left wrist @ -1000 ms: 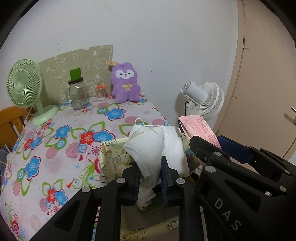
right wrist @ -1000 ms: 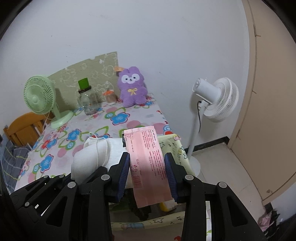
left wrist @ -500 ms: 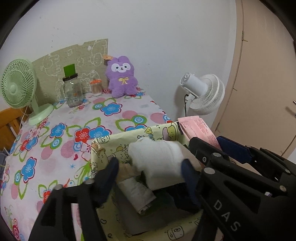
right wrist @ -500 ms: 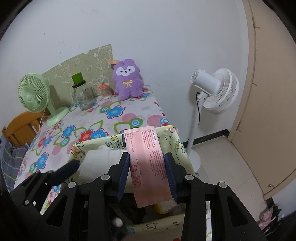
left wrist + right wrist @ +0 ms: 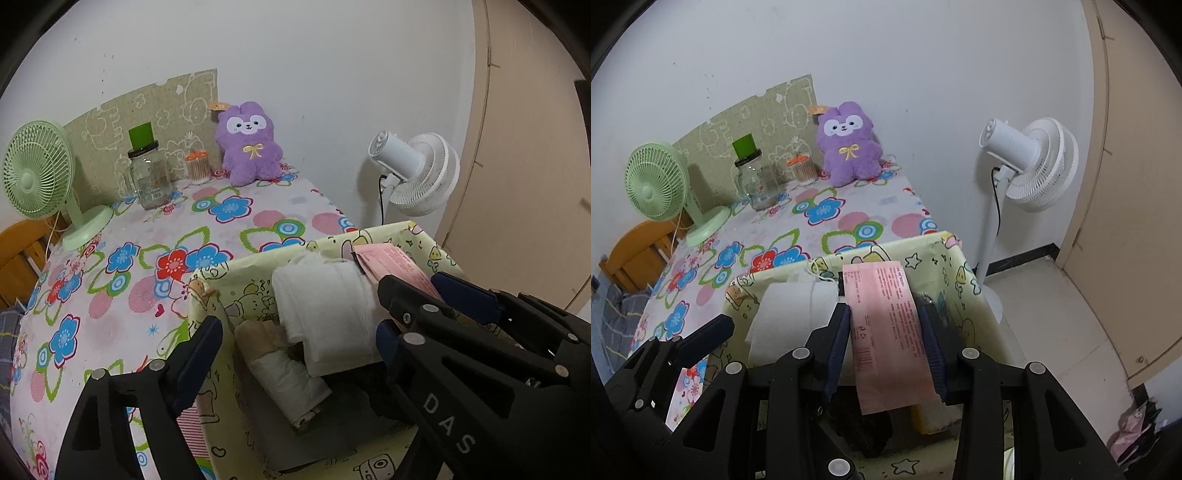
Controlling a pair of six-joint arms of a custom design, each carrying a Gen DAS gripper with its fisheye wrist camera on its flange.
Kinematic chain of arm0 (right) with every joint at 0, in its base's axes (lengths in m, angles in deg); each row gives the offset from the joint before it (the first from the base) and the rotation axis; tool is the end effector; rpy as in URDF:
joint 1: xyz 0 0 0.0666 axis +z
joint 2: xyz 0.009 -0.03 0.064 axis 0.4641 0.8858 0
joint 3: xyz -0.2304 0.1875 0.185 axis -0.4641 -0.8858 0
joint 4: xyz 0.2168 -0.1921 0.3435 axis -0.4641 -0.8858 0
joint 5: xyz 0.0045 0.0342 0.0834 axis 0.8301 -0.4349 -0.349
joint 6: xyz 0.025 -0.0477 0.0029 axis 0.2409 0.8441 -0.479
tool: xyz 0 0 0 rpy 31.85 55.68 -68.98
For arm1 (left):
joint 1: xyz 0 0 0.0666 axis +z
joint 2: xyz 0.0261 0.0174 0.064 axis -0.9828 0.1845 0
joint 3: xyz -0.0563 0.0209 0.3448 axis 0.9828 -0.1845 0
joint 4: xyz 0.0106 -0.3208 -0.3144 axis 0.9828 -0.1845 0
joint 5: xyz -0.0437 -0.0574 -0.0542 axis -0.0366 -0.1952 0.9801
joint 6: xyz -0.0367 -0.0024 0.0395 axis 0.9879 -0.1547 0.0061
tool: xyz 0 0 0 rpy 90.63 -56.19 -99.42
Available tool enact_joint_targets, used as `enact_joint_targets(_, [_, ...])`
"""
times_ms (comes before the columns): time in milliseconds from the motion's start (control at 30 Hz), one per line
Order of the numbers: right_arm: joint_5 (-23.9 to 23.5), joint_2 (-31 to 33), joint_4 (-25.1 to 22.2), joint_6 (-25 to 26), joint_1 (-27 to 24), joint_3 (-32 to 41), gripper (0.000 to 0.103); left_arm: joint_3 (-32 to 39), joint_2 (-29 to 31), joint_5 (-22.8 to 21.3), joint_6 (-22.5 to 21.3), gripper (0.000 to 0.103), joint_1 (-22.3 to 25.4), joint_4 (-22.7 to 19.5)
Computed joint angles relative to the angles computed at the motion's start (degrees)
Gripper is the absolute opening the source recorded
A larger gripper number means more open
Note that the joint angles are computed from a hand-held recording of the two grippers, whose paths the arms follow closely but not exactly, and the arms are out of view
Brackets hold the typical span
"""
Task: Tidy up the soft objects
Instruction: 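Lower the pink card into the box with the right tool while the left tool lowers the towel inside, then open both tools inside the box and withdraw them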
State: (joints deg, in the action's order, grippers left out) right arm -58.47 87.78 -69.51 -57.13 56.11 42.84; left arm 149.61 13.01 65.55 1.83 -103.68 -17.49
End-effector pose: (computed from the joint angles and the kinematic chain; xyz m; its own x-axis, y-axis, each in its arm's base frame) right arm 0.6288 0.3397 0.3956 -0.6944 -0.1717 -0.6988 -0.3486 0.9298 0.1179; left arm 0.5727 -0.2442 0.3961 -0.6935 -0.1016 -0.7132 -0.1456 0.9893 0.0007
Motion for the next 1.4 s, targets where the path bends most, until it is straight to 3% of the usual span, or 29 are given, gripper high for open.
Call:
enact_joint_targets(100, [0.1, -0.2, -0.5, -0.1, 0.0, -0.2, 0.046, -0.4, -0.3, 0.4, 0.2, 0.088, 0.0, -0.3])
enact_joint_targets(233, [1.5, -1.8, 0.2, 0.3, 0.3, -2.0, 0.059, -0.8, -1.0, 0.4, 0.0, 0.089, -0.1, -0.4])
enact_joint_targets(300, [1.1, -3.2, 1.5, 0.6, 0.4, -3.6, 0.077, -1.0, -1.5, 1.8, -0.3, 0.091, -0.1, -0.9])
enact_joint_targets(1033, [4.2, -13.3, 8.3, 2.5, 5.7, -13.1, 0.089, -12.4, -15.2, -5.8, -0.3, 0.102, -1.9, 3.0])
enact_joint_targets(1400, [5.8, -17.1, 11.8, 2.7, 9.3, -16.2, 0.097, -18.0, -22.8, -10.1, 1.4, 0.103, -1.9, 3.2])
